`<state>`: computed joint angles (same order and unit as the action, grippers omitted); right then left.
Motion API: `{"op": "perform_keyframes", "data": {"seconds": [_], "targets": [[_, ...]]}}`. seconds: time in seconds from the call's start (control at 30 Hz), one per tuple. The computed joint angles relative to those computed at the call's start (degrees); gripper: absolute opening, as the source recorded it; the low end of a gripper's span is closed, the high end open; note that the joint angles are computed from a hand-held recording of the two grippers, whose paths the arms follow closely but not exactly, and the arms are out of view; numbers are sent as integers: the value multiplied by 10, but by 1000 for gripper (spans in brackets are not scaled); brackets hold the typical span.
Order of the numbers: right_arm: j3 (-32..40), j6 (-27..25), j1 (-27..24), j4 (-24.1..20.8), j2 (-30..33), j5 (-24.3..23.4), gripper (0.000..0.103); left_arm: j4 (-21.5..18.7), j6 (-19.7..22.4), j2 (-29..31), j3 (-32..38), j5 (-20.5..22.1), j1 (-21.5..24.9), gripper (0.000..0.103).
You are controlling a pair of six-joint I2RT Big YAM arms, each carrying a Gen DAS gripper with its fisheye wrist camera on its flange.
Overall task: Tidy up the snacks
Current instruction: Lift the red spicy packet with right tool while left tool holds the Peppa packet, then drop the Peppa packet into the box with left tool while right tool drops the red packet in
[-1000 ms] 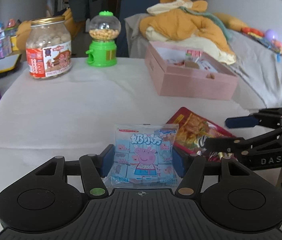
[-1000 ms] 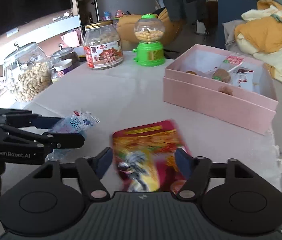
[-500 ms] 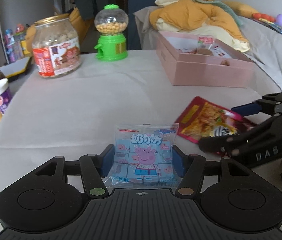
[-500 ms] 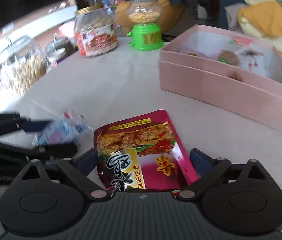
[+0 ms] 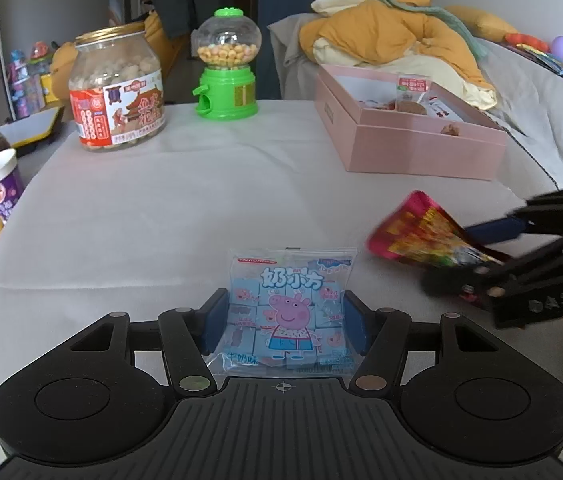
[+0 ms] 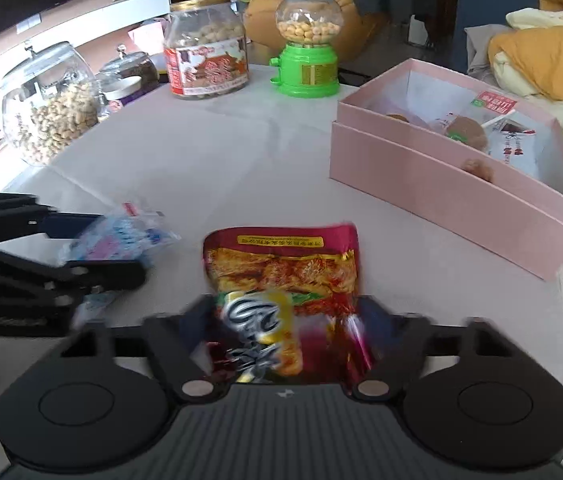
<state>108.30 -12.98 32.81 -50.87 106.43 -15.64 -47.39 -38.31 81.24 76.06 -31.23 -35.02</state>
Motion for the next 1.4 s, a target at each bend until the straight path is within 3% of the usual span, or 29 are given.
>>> {"op": "perform_keyframes", "data": {"seconds": [0.2,0.27,0.3,0.4,0.57,0.7,0.87,1.07,1.13,1.23,1.4], "targets": [[-57,29,-10,20,-48,30,55,-2,9,10,14,2,-9,65],[-68,43,-21,29,-61,19,47,0,17,15,23,4,-13,65],[-78,48,-27,42,-70,18,38,5,23,16,27,7,-14,65],[-96,63,-41,74,-92,17,29,30,53,18,42,14,-14,65],[-110,60,-62,86,-109,-26,29,42,62,27,71,20,-7,65],[-137,43,-65,95,-117,-34,66,30,45,34,67,22,-5,65],[-143,56,-58,84,-103,6,66,32,23,38,52,42,-4,65],[-111,155,-71,60,-67,-73,77,34,20,37,38,40,-5,65],[-110,144,-63,68,-63,-70,91,32,11,33,32,35,-6,65],[-100,97,-43,64,-53,-36,103,36,-1,21,17,35,0,65],[-103,31,-15,70,-51,37,100,43,-8,5,1,36,0,65]]}}
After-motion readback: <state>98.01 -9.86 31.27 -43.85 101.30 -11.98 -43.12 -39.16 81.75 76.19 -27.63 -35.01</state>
